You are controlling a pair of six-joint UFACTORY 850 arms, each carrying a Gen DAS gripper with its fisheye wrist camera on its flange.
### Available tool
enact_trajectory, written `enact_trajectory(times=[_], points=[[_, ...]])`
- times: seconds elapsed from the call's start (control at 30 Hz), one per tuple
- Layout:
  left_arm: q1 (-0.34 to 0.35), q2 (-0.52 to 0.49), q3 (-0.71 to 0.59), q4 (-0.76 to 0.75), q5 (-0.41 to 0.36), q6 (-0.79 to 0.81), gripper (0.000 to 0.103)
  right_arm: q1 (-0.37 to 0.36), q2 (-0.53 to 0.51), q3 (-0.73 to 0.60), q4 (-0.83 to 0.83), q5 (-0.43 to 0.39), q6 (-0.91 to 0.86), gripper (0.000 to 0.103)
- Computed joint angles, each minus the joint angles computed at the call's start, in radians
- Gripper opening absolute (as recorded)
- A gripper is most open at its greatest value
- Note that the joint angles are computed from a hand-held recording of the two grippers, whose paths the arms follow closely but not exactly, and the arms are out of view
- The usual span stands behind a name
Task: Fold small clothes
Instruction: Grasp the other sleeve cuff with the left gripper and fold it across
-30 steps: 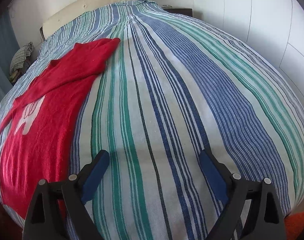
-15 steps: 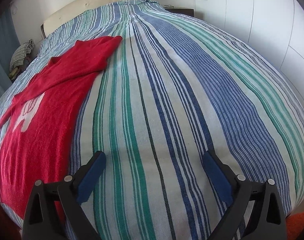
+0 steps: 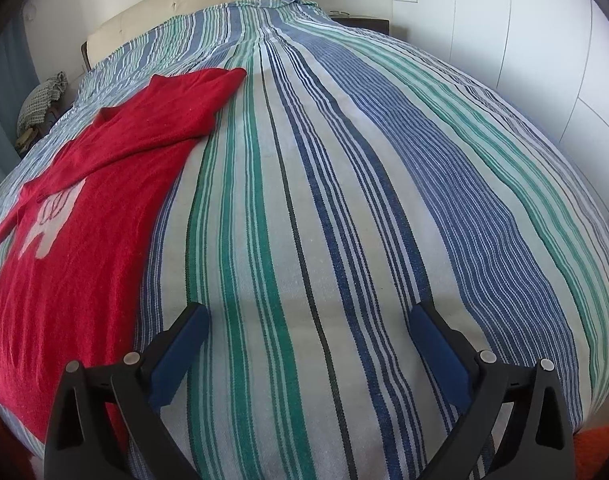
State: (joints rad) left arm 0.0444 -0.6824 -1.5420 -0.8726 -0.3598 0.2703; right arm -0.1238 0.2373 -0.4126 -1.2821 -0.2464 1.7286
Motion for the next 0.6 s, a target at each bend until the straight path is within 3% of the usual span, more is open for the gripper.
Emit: enact_trajectory(times=[0.03, 0.07, 0.2, 0.3, 0.43, 0.6], points=[[0.002, -0.016, -0.022, 0.017, -0.026, -0.005, 0.006, 0.001, -0.001, 0.0, -0.004, 0.0, 0.005, 0.101], [0.001, -0.025, -0.041, 0.057, -0.045, -0.033, 0.003, 0.0, 0.0, 0.0, -0.005, 0.001, 0.005, 0.101], [-0.036, 0.019, -0.052, 0.201, 0.006, -0.091, 0.003, -0.006, 0.0, 0.0, -0.007, 0.012, 0.016, 0.102], [-0.113, 0.072, -0.093, 0.282, 0.033, -0.047, 0.003, -0.012, -0.003, -0.003, 0.006, 0.024, 0.003, 0.103], [-0.263, 0.11, -0.187, 0.145, 0.027, 0.216, 0.003, -0.018, -0.008, -0.005, 0.013, 0.034, -0.008, 0.103], [-0.47, 0.076, -0.304, -0.016, -0.011, 0.473, 0.003, -0.018, -0.006, -0.004, 0.024, 0.038, -0.022, 0.103]])
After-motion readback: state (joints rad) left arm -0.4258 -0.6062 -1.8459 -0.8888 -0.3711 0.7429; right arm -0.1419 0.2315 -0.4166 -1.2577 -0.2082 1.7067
